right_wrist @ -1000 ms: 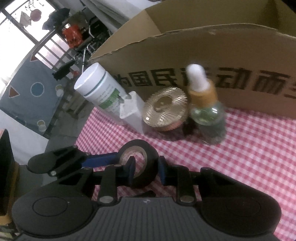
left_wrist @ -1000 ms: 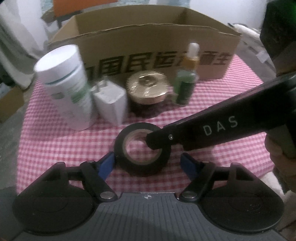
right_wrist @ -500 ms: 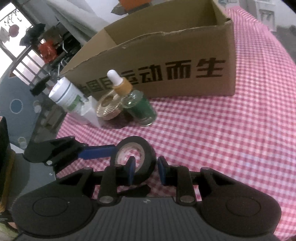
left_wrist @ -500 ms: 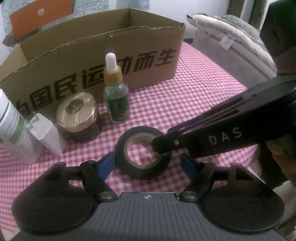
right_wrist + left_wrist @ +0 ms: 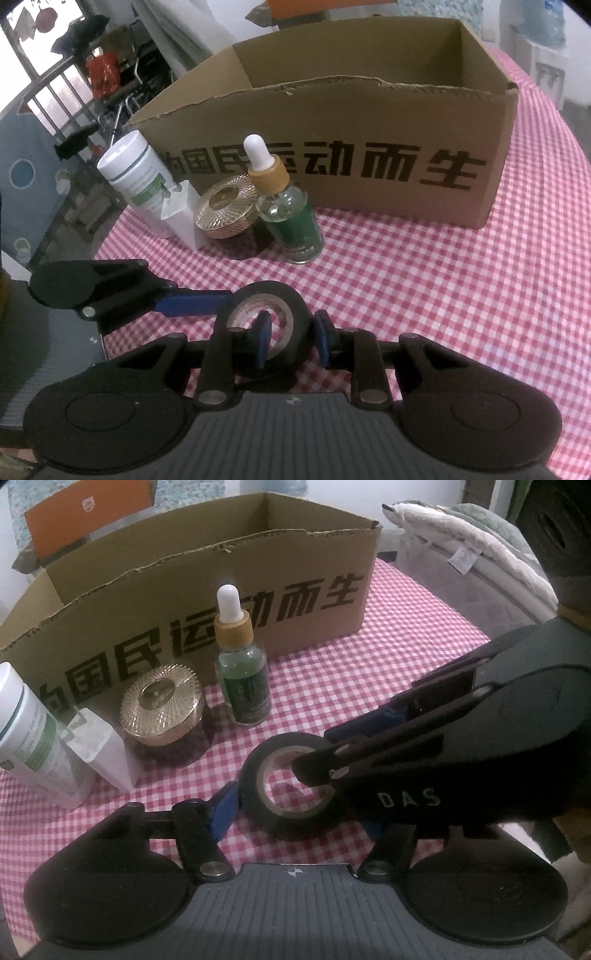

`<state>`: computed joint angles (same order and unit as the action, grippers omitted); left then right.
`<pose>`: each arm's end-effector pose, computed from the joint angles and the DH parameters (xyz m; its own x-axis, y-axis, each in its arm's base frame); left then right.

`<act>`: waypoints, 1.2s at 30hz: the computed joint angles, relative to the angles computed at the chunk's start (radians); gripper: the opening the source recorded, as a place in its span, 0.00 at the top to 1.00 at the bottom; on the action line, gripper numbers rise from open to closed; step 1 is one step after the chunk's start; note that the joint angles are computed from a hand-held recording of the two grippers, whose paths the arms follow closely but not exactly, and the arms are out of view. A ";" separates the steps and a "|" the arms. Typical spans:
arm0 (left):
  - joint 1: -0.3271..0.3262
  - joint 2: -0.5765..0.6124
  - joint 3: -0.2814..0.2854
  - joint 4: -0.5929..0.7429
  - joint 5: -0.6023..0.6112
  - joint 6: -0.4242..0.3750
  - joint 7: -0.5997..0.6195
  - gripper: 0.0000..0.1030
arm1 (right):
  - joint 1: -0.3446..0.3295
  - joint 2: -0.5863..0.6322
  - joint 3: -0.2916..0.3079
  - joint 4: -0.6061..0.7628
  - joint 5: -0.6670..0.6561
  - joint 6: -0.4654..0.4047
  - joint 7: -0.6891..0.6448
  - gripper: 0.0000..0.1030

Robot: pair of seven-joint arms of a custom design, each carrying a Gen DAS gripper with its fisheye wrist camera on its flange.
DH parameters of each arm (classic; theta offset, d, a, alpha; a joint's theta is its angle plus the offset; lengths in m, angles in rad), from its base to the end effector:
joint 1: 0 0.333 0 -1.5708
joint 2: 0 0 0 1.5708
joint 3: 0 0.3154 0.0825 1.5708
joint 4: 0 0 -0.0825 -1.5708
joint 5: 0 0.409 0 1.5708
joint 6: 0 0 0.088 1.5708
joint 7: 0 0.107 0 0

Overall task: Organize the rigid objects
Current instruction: 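Lift the black tape roll with the right gripper toward the box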

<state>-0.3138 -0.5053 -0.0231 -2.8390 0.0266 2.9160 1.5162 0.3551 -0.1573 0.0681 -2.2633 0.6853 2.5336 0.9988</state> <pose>0.3814 -0.1347 0.3849 -0.3020 -0.9533 -0.0004 -0.7960 0.2524 -0.5501 0.5033 0.2199 0.4566 0.5385 -0.7837 -0.3097 -0.7900 -0.3416 -0.5092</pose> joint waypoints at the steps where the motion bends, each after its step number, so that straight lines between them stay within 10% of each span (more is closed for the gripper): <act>1: -0.001 -0.001 0.002 0.001 -0.001 -0.003 0.002 0.36 | -0.001 -0.001 0.002 -0.001 -0.008 0.002 0.005 0.77; 36: 0.011 -0.035 -0.033 -0.003 0.045 -0.009 -0.016 0.36 | -0.002 -0.061 -0.014 -0.043 0.018 -0.001 0.034 0.78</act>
